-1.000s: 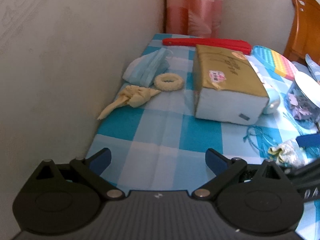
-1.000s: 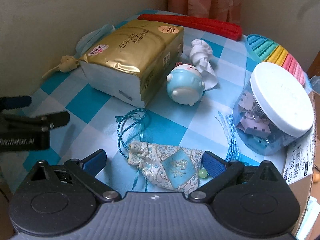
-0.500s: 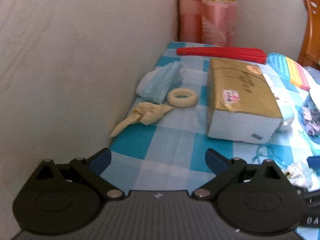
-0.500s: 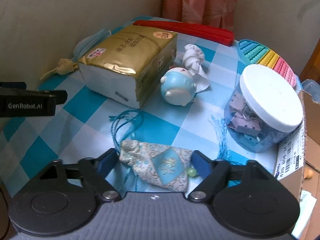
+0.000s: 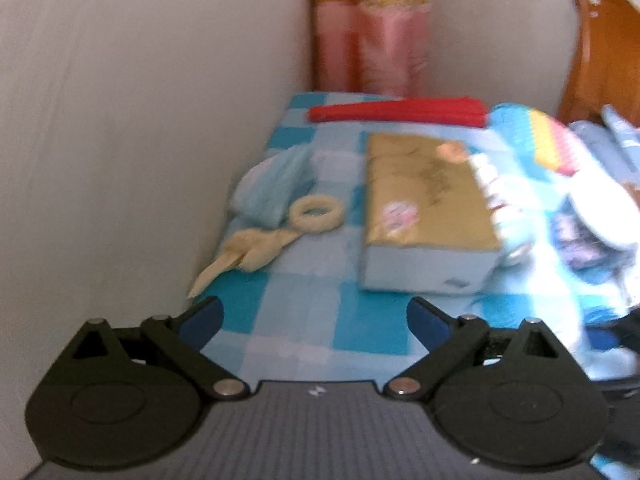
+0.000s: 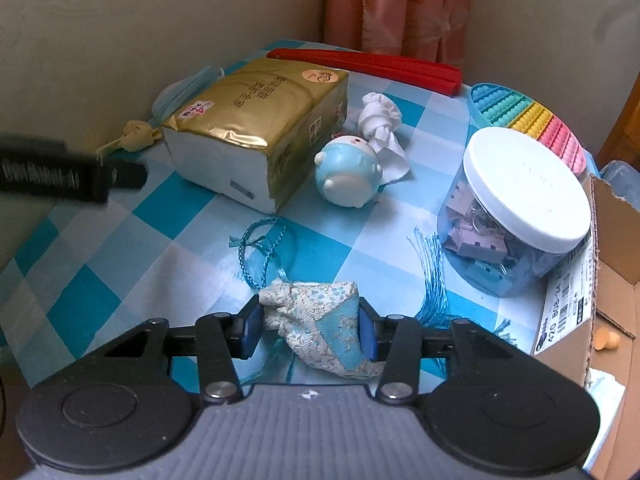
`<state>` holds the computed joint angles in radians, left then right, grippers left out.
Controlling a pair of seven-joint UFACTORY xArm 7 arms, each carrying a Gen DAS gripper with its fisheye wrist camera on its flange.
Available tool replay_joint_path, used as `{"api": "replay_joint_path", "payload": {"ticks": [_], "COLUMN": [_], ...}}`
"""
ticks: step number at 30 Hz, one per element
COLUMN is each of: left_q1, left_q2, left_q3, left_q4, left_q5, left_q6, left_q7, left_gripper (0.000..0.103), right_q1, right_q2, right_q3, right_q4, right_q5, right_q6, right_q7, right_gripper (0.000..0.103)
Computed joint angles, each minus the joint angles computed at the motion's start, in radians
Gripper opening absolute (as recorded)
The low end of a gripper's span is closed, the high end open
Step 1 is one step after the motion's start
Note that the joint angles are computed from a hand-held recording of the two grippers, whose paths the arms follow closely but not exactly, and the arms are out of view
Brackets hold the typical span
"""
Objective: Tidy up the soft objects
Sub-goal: 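Close the right gripper on the embroidered pouch, then grasp the light-blue snowman toy with the left gripper while the right gripper lifts the pouch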
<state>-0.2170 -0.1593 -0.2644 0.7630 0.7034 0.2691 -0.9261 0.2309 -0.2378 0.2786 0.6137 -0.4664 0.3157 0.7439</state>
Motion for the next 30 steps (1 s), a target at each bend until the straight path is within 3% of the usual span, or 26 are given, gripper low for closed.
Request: {"api": "replay_joint_path", "payload": {"ticks": [5,15,21,26,30], "left_q1": [-0.111,-0.229,-0.269,-0.311,-0.330], "left_q2": [0.017,0.238,0.361,0.416,0.446], "left_q3": [0.045,0.021,0.033,0.063,0.077], "left_q4": [0.068,0.389,0.532,0.591,0.622], "left_q5": [-0.259,-0.393,-0.468,-0.462,-0.448], "left_q6": [-0.008,0.110,0.221,0.305,0.321], "left_q7": [0.360,0.803,0.977,0.976,0.964], "left_gripper": [0.097,0.097,0.081,0.066,0.062], "right_q1": [0.015,0.026,0.075,0.111,0.121], "right_q2": [-0.028,-0.081,-0.102,-0.121,-0.123], "right_q3": [-0.006,-0.001,-0.040,-0.076,-0.086], "right_q4": [-0.032,-0.098,-0.132,-0.161,-0.170], "right_q5": [0.023,0.085,0.188,0.296,0.349], "right_q6": [-0.016,-0.071,-0.105,-0.132,-0.150], "right_q7": [-0.038,-0.121,-0.228,-0.304,-0.347], "right_gripper": [0.053,0.057,0.072,0.075,0.076]}}
